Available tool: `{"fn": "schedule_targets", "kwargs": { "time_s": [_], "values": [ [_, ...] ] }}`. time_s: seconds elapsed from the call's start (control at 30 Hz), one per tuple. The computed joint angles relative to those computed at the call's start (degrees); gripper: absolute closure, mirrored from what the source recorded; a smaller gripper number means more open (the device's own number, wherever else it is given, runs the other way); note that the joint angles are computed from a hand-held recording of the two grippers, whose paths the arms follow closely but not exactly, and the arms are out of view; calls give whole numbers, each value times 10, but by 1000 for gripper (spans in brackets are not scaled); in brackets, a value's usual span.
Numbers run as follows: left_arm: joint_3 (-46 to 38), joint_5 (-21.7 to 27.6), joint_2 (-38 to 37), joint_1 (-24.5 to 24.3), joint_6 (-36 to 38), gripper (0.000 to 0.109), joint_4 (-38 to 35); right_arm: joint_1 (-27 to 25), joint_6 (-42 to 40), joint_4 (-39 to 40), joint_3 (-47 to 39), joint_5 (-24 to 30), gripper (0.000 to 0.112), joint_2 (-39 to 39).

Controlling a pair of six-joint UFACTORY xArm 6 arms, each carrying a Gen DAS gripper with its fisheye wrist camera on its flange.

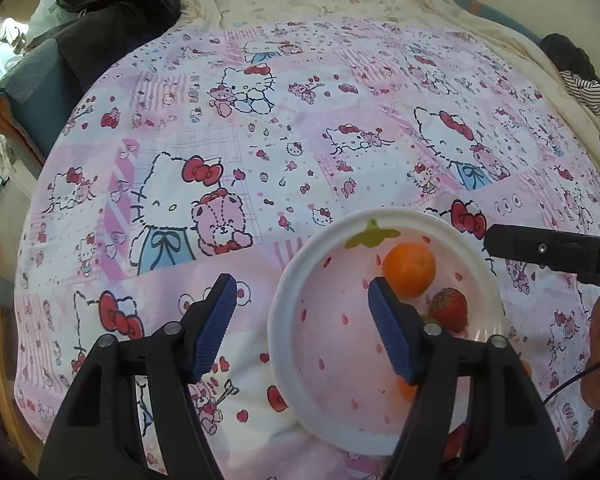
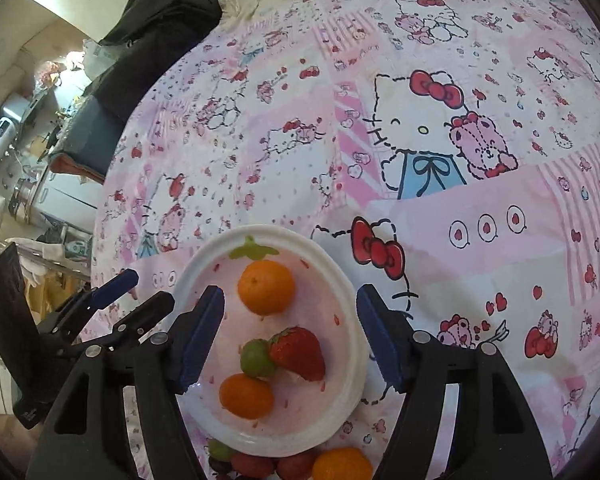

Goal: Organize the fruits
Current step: 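Withdraw both tools from the plate toward the remaining fruit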

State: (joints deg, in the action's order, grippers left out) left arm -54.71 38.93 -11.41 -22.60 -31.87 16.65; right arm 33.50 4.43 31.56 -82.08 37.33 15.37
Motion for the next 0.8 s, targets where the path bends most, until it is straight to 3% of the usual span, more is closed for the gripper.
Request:
{"fn": "schedule_targets", "kwargs": {
  "time_s": [0.23, 0.47, 0.8],
  "values": [
    [20, 13, -41, -3, -34, 43, 3, 21, 19, -56, 66, -76, 35, -61],
    [41, 23, -94, -10, -50, 43, 11, 35, 52, -107, 118, -102, 30, -121],
    [86, 54, -188, -2, -66, 43, 2, 32, 99, -83, 205, -111, 30, -207]
  ]
}}
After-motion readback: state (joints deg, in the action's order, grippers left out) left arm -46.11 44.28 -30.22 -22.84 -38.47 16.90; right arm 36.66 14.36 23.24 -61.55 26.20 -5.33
